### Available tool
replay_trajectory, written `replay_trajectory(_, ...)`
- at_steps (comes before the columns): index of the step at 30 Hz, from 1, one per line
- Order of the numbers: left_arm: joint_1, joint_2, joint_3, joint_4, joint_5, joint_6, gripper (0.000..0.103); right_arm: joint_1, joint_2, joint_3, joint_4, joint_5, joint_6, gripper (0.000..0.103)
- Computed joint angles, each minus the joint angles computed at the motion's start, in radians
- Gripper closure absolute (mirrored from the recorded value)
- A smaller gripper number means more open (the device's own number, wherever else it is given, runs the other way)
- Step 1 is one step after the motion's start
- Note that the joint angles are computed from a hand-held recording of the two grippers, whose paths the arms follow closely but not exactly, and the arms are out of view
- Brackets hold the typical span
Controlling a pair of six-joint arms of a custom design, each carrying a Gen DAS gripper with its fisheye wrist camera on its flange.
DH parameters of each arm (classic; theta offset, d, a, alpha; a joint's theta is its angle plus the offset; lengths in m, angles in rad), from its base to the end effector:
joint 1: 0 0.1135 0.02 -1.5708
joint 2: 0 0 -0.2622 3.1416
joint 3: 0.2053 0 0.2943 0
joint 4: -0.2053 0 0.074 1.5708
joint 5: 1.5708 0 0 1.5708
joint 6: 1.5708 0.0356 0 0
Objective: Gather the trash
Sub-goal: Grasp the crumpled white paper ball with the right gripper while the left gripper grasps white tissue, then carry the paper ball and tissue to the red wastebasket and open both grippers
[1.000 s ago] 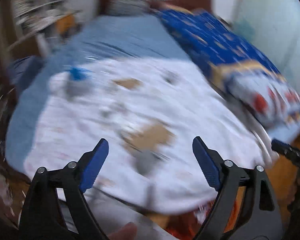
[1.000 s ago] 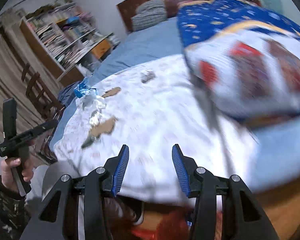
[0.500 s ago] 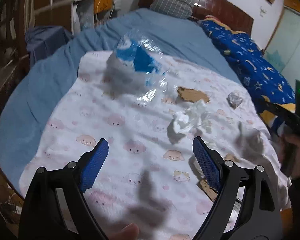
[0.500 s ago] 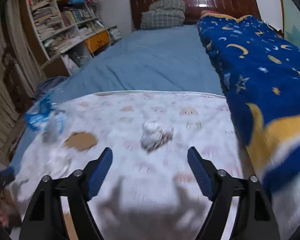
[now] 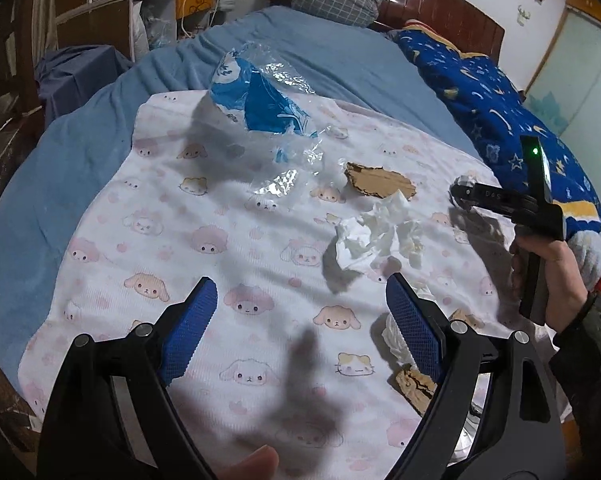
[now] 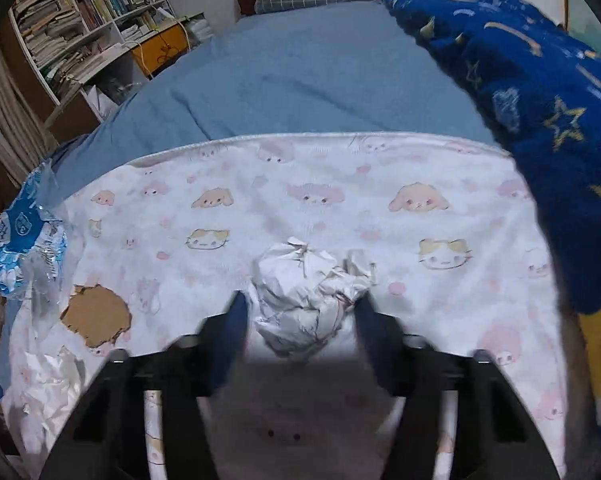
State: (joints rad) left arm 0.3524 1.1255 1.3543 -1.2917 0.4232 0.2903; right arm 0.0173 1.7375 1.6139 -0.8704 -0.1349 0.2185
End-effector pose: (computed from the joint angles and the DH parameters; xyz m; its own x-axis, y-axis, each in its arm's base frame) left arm 0.2170 0.0642 0.3809 -0.8222 -0.0243 -0.5687 0.1128 0.9723 -0.2046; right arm 0.4163 0.0120 0.3045 -0.8378 0.2003 -0.5079 0.0934 0.9691 0.2283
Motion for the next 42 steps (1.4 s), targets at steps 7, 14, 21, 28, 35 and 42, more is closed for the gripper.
replay_trajectory(7,-0.03,0.009,0.029,-0.031,-0.009,-0.002,0.017,-0.008,-0.135,-0.091,-0.006,-0.064,-0.028,0.061)
replay_trajectory(14,-0.26,0.087,0.071,0.022,-0.085,-0.06,0.017,-0.044,-0.455,-0.279,-0.079,-0.182,-0.023,0.061)
replay_trajectory(21,-0.412,0.201,0.054,0.127,-0.208,-0.124,0.017,-0.088,-0.745,-0.482,-0.192,-0.277,0.039,0.061)
replay_trajectory(28,-0.392,0.23,0.019,0.159,-0.241,-0.135,0.063,-0.044,-0.86,-0.555,-0.26,-0.298,0.059,0.061)
replay_trajectory(35,-0.315,0.223,0.04,0.122,-0.169,-0.133,0.093,-0.026,-0.853,-0.497,-0.301,-0.3,0.043,0.061)
replay_trajectory(42,-0.261,0.13,0.163,-0.012,-0.094,-0.093,0.095,-0.075,-0.894,-0.379,-0.431,-0.317,-0.014,0.061)
